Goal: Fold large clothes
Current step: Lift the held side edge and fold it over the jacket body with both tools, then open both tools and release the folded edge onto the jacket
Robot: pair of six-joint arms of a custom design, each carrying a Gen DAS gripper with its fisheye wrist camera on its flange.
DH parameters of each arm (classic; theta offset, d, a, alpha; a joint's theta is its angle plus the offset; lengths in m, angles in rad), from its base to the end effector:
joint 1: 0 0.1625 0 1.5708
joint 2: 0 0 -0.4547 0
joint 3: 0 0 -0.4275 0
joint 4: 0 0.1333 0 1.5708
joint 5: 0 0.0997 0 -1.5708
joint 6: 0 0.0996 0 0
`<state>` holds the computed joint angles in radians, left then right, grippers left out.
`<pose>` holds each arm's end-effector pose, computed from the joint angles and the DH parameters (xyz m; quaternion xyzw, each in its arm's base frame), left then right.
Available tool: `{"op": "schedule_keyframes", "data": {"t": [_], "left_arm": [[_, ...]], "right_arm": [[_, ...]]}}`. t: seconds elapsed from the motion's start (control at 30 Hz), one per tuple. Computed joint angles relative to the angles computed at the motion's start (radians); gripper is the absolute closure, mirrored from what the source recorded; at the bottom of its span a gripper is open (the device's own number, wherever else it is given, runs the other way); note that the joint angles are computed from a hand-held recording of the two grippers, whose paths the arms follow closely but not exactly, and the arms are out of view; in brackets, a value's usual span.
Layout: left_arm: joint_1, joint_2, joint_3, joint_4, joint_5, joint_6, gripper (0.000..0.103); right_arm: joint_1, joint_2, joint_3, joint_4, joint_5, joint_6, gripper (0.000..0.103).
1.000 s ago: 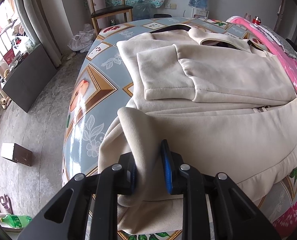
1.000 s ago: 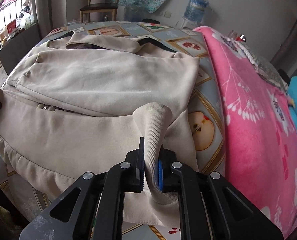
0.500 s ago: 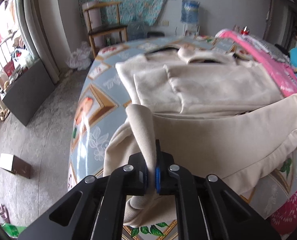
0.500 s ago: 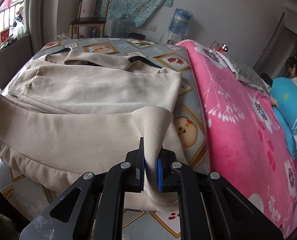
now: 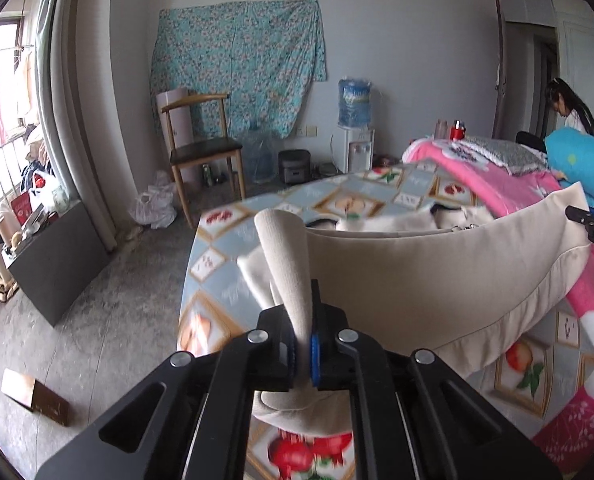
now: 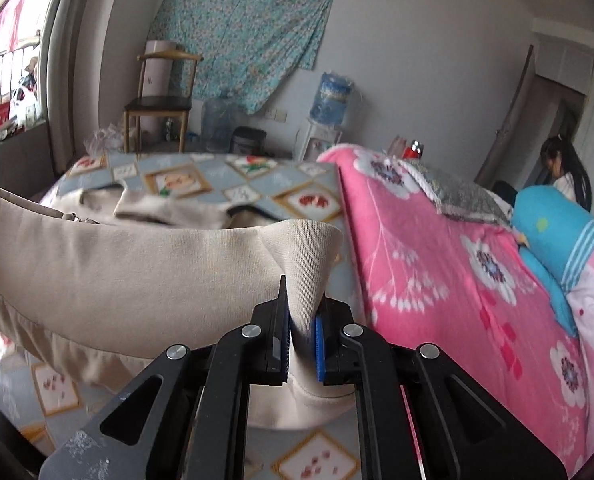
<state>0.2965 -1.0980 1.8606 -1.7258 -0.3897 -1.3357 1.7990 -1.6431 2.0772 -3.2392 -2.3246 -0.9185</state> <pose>-0.4854 -0.3840 0.1840 0.1422 0.7973 -0.4474 0.3793 0.1667 -0.4299 0.5063 0.2324 -0.7526 0.4048 0.4645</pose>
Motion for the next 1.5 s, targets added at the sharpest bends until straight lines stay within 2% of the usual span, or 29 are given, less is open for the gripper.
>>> {"op": "schedule_keyframes", "data": {"t": [0.13,0.23,0.3,0.4,0.53,0.6,0.63,0.67,0.7,0.73,0.83,0.87,0.93,1.03,1.07,1.1,1.2,1.3,1.4,1.5], "left_arm": [[0.107,0.035,-0.060,-0.264,0.043,0.297,0.098],[0.195,0.082,-0.133,-0.439,0.037,0.509,0.098],[0.264,0.121,-0.203,-0.493,0.008,0.612,0.098],[0.362,0.173,-0.295,-0.476,-0.068,0.653,0.098],[0.463,0.220,-0.376,-0.315,-0.177,0.568,0.097],[0.507,0.228,-0.395,-0.257,-0.272,0.518,0.088],[0.513,0.219,-0.382,-0.263,-0.288,0.507,0.085],[0.511,0.200,-0.350,-0.284,-0.285,0.501,0.077],[0.506,0.189,-0.338,-0.279,-0.272,0.485,0.067],[0.500,0.177,-0.331,-0.264,-0.255,0.462,0.064],[0.470,0.137,-0.294,-0.251,-0.207,0.425,0.056],[0.451,0.118,-0.274,-0.246,-0.182,0.417,0.051],[0.416,0.090,-0.239,-0.235,-0.147,0.397,0.045],[0.361,0.045,-0.185,-0.233,-0.149,0.394,0.033],[0.337,0.030,-0.162,-0.228,-0.153,0.378,0.026],[0.310,0.018,-0.142,-0.204,-0.152,0.340,0.023],[0.232,-0.001,-0.095,-0.140,-0.159,0.223,0.017],[0.165,-0.002,-0.057,-0.120,-0.192,0.122,0.010],[0.108,0.007,-0.032,-0.124,-0.222,0.043,0.006],[0.062,0.015,-0.003,-0.164,-0.232,0.014,0.005]], "right_arm": [[-0.036,0.122,-0.164,0.052,0.075,0.007,0.094],[-0.058,0.249,-0.311,0.084,0.089,-0.011,0.094],[-0.072,0.331,-0.403,0.109,0.080,-0.023,0.094],[-0.104,0.446,-0.524,0.180,0.059,-0.011,0.094],[-0.154,0.557,-0.623,0.298,0.004,0.020,0.094],[-0.168,0.579,-0.629,0.320,-0.023,0.019,0.089],[-0.170,0.582,-0.625,0.321,-0.036,0.015,0.085],[-0.171,0.582,-0.623,0.322,-0.046,0.015,0.081],[-0.169,0.576,-0.616,0.308,-0.053,0.016,0.067],[-0.166,0.571,-0.614,0.286,-0.070,0.014,0.060],[-0.162,0.540,-0.606,0.255,-0.091,0.025,0.056],[-0.159,0.503,-0.582,0.272,-0.083,0.063,0.053],[-0.156,0.421,-0.522,0.316,-0.041,0.148,0.034],[-0.149,0.285,-0.412,0.403,0.033,0.269,0.017],[-0.144,0.240,-0.369,0.419,0.058,0.294,0.014],[-0.140,0.205,-0.335,0.436,0.076,0.318,0.010],[-0.118,0.097,-0.222,0.480,0.118,0.406,0.007],[-0.088,0.028,-0.126,0.496,0.125,0.479,0.007],[-0.041,-0.012,-0.044,0.460,0.081,0.506,0.007],[0.006,-0.033,0.018,0.402,0.044,0.494,0.007]]}}
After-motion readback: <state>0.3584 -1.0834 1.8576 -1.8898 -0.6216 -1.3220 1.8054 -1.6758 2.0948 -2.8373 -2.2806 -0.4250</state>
